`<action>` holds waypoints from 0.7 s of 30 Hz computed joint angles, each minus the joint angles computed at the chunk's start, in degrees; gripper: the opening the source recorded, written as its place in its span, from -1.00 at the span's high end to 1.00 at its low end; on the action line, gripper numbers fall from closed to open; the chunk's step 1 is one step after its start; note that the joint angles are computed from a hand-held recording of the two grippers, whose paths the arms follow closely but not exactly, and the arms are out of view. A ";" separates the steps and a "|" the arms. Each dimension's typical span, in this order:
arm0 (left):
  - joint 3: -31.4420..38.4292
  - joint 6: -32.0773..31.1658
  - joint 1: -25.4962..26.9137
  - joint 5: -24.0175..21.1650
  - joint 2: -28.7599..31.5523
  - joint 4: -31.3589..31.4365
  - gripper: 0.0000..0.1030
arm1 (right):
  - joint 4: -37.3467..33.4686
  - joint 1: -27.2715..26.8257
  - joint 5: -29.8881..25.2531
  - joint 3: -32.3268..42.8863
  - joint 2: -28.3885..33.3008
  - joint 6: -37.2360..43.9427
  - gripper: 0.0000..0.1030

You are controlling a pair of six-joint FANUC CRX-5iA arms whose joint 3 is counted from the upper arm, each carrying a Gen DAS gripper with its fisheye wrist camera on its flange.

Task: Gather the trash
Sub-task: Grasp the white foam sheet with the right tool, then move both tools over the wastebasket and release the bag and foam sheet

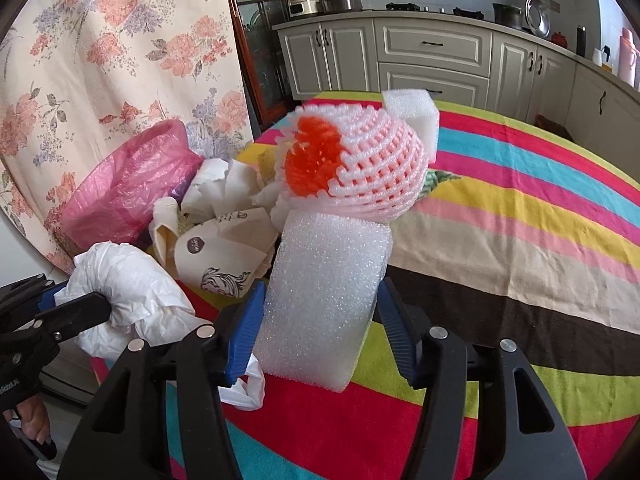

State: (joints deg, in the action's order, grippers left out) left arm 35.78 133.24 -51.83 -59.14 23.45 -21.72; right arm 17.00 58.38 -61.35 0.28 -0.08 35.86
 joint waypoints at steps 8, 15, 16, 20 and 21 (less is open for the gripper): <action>0.35 3.16 -1.11 -1.00 -2.27 -4.91 0.51 | 3.99 1.32 -0.56 0.75 -2.07 -1.78 -0.07; -0.77 5.88 -1.51 -1.32 -4.76 -8.15 0.50 | 6.43 2.05 -0.55 2.92 -2.03 -1.80 -0.07; -0.73 6.34 -1.72 -1.67 -5.07 -9.00 0.50 | 6.65 2.16 -0.58 3.31 -1.95 -1.64 -0.07; -0.45 7.53 -1.70 -2.53 -5.83 -10.95 0.50 | 7.36 2.24 -0.52 4.43 -1.47 -1.42 -0.07; -0.53 8.10 -1.73 -2.85 -6.20 -11.71 0.50 | 7.42 2.24 -0.50 4.75 -1.32 -1.31 -0.07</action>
